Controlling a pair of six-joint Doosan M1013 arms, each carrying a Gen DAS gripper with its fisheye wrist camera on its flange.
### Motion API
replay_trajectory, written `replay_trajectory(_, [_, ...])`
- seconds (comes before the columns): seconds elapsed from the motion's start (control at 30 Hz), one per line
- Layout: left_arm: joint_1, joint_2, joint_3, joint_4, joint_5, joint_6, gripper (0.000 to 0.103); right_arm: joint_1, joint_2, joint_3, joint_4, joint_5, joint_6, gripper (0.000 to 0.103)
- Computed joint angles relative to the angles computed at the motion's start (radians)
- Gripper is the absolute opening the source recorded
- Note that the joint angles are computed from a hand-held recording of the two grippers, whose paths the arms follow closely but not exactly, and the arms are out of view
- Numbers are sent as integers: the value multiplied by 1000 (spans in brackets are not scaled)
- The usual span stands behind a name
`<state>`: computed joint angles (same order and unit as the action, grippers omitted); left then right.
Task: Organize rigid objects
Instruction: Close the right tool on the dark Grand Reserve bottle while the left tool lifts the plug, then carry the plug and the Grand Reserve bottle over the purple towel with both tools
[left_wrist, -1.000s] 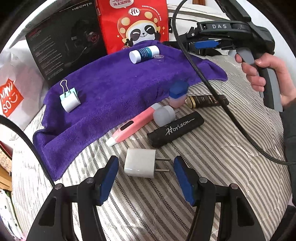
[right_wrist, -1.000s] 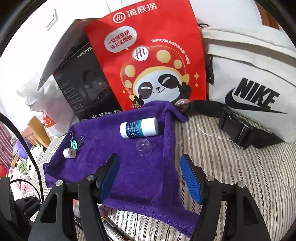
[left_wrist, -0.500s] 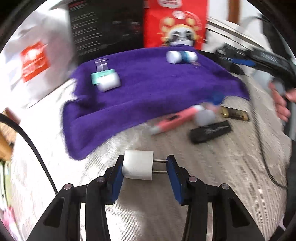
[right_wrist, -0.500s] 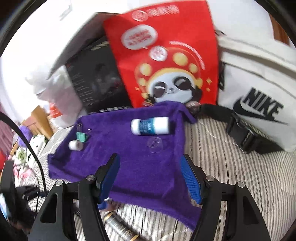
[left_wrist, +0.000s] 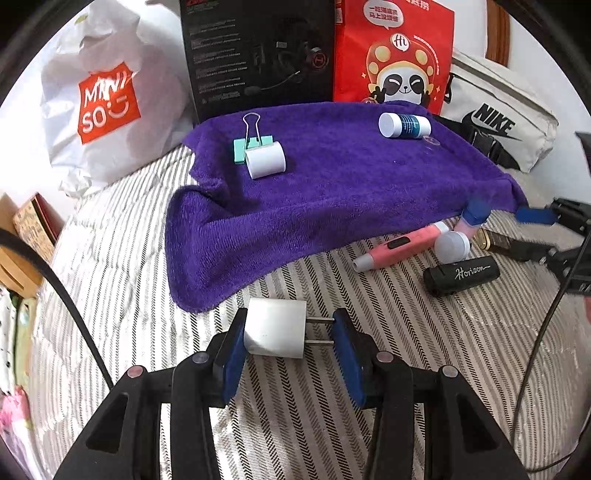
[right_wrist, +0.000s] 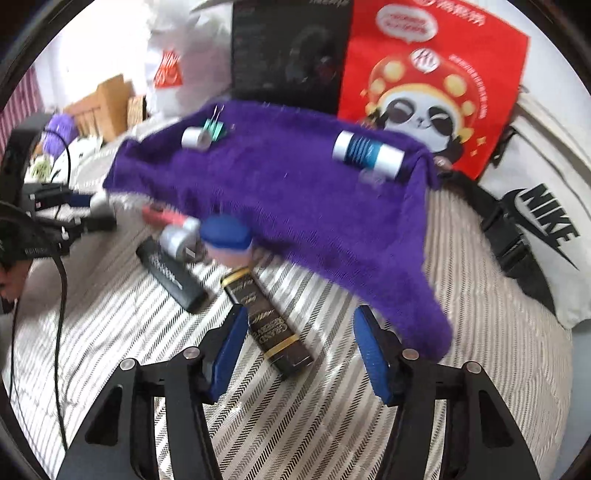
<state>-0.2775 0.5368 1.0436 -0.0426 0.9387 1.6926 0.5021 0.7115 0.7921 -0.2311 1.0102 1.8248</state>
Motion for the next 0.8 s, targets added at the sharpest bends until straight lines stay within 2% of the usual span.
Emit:
replay_trajectory(0.13, [10, 0, 1, -40, 2, 25, 43, 4, 21, -21, 16, 16, -74, 57])
replay_trajectory(0.23, [11, -1, 3, -43, 1, 33, 43, -4, 8, 9, 76, -33, -112, 37])
replay_trajectory(0.27, [12, -1, 4, -46, -1, 36, 43, -7, 6, 10, 96, -29, -103, 35])
replay_trajectory(0.4, [12, -4, 12, -52, -12, 37, 43, -2, 14, -20, 68, 48, 18, 30])
replay_trajectory(0.53, [13, -8, 17, -52, -18, 35, 43, 7, 26, -59, 106, 130, 10, 28])
replay_trajectory(0.8, [12, -8, 18, -53, -20, 32, 43, 11, 40, -80, 85, 138, 19, 23])
